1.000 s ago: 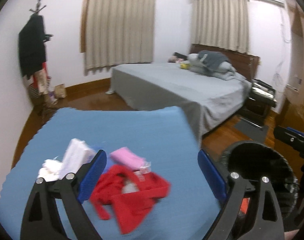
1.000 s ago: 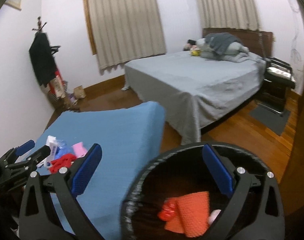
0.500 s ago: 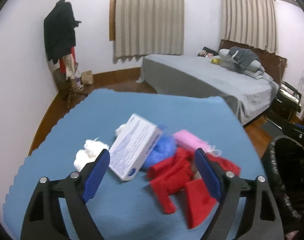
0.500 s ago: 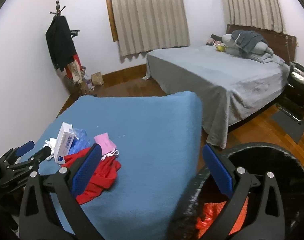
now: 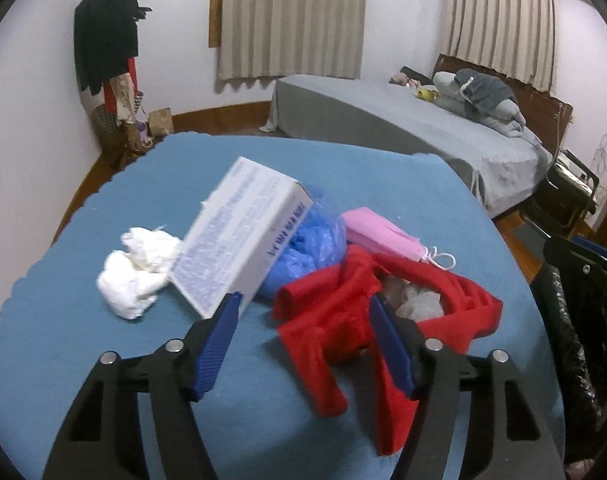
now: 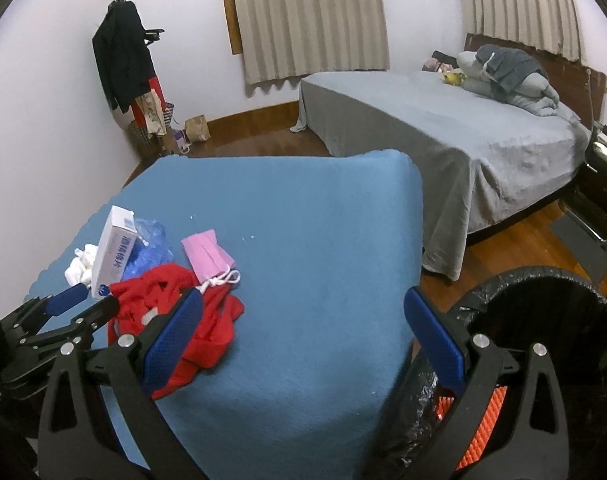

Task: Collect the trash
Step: 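Return to the pile and grasp the red cloth with the left gripper, then grasp the red cloth with the right gripper while the left keeps holding it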

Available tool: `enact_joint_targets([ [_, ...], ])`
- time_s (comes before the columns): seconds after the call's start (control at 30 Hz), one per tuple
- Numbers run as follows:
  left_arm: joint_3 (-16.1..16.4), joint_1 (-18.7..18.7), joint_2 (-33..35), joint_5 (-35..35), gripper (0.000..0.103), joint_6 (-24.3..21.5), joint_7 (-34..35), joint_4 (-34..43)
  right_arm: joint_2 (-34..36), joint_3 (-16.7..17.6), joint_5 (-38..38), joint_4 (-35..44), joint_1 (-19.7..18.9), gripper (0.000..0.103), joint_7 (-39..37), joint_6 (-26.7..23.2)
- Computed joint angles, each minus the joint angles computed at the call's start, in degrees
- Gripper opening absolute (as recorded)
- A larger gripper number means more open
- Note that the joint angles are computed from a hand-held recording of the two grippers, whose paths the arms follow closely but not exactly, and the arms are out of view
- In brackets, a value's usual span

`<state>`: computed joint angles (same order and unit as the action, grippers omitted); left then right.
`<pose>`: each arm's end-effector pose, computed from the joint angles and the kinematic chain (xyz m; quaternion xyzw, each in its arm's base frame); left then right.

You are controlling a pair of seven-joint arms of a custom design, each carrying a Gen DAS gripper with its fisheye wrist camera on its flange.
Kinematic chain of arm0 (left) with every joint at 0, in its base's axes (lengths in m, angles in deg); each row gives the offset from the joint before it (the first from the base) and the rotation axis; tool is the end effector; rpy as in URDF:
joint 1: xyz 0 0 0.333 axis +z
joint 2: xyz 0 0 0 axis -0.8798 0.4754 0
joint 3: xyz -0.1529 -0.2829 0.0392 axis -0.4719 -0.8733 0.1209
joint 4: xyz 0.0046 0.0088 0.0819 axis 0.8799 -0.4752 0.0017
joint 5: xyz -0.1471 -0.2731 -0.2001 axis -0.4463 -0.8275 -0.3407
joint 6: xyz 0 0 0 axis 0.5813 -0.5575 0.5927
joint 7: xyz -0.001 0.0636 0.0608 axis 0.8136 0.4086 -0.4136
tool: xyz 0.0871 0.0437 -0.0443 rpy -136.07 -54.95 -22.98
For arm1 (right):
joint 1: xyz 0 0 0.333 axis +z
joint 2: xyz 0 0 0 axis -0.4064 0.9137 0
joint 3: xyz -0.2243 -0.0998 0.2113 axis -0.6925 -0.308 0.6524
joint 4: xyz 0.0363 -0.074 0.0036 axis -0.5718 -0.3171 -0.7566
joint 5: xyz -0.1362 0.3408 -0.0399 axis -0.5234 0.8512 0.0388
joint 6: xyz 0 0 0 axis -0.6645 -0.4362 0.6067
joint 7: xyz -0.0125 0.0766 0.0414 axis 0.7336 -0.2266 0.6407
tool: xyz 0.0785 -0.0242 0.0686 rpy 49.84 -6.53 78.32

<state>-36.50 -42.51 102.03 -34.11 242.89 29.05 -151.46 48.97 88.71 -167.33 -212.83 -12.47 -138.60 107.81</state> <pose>0.5764 -0.1599 0.3917 -0.5131 0.7557 -0.3558 0.1975 0.4864 0.1734 0.4166 -0.5521 0.7209 -0.2936 0.2989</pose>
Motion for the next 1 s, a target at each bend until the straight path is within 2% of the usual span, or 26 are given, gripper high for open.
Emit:
enact_joint_targets([
  [0.13, 2.67, -3.5, 2.15, -0.74, 0.062, -3.19, 0.74, 3.05, 0.46, -0.07, 0.07, 0.12, 0.04, 0.098, -0.12, 0.15],
  [0.2, 1.34, -2.82, 3.35, -2.18, 0.057, -5.25, 2.45, 4.36, 0.51, -0.16, 0.12, 0.05, 0.04, 0.098, -0.37, 0.4],
  [0.23, 0.53, -2.25, 3.77, -2.97, 0.05, -6.12, 3.38, 4.77, 0.41, -0.22, 0.01, -0.09, 0.02, 0.098, -0.33, 0.54],
  [0.3, -4.39, 1.95, 5.3, -5.13, 0.035, -7.83, 6.63, 5.39, 0.37, -0.2, 0.13, -0.21, 0.05, 0.098, -0.44, 0.66],
  [0.33, -8.1, 4.95, 6.3, -8.34, 0.025, -8.51, 10.29, 5.54, 0.36, -0.15, 0.09, -0.27, 0.09, 0.098, -0.31, 0.67],
  [0.43, -11.97, 8.73, 6.43, -9.52, 0.016, -6.83, 11.78, 4.19, 0.48, -0.07, 0.39, -0.18, 0.22, 0.098, -0.69, 0.93],
  [0.5, -13.77, 10.31, 5.88, -11.2, 0.015, -5.92, 13.18, 3.39, 0.52, -0.03, 0.4, -0.07, 0.33, 0.098, -0.83, 1.0],
  [0.53, -15.84, 12.41, 5.42, -11.85, 0.015, -5.04, 14.04, 2.49, 0.55, 0.0, 0.38, -0.03, 0.39, 0.098, -0.84, 1.1],
  [0.57, -16.45, 12.93, 5.07, -12.1, 0.015, -4.31, 14.11, 1.99, 0.56, 0.03, 0.25, 0.02, 0.46, 0.098, -0.74, 1.19],
  [0.67, -20.55, 17.78, 3.71, -11.68, 0.015, -2.11, 13.38, -0.19, 0.69, 0.08, 0.0, 0.18, 0.63, 0.098, -0.65, 1.48],
  [0.73, -21.6, 19.58, 2.74, -10.61, 0.015, -1.52, 11.97, -1.01, 0.93, 0.13, -0.06, 0.32, 0.78, 0.098, -0.54, 1.72],
  [0.87, -21.32, 21.35, 0.64, -8.37, 0.015, -0.42, 9.12, -2.68, 1.77, 0.15, 0.4, 0.69, 1.22, 0.098, -1.08, 2.63],
  [1.0, -19.27, 21.16, 0.09, -5.8, 0.015, -1.31, 6.61, -3.12, 3.74, 0.12, 2.34, 1.7, 2.15, 0.098, -2.99, 3.96],
])
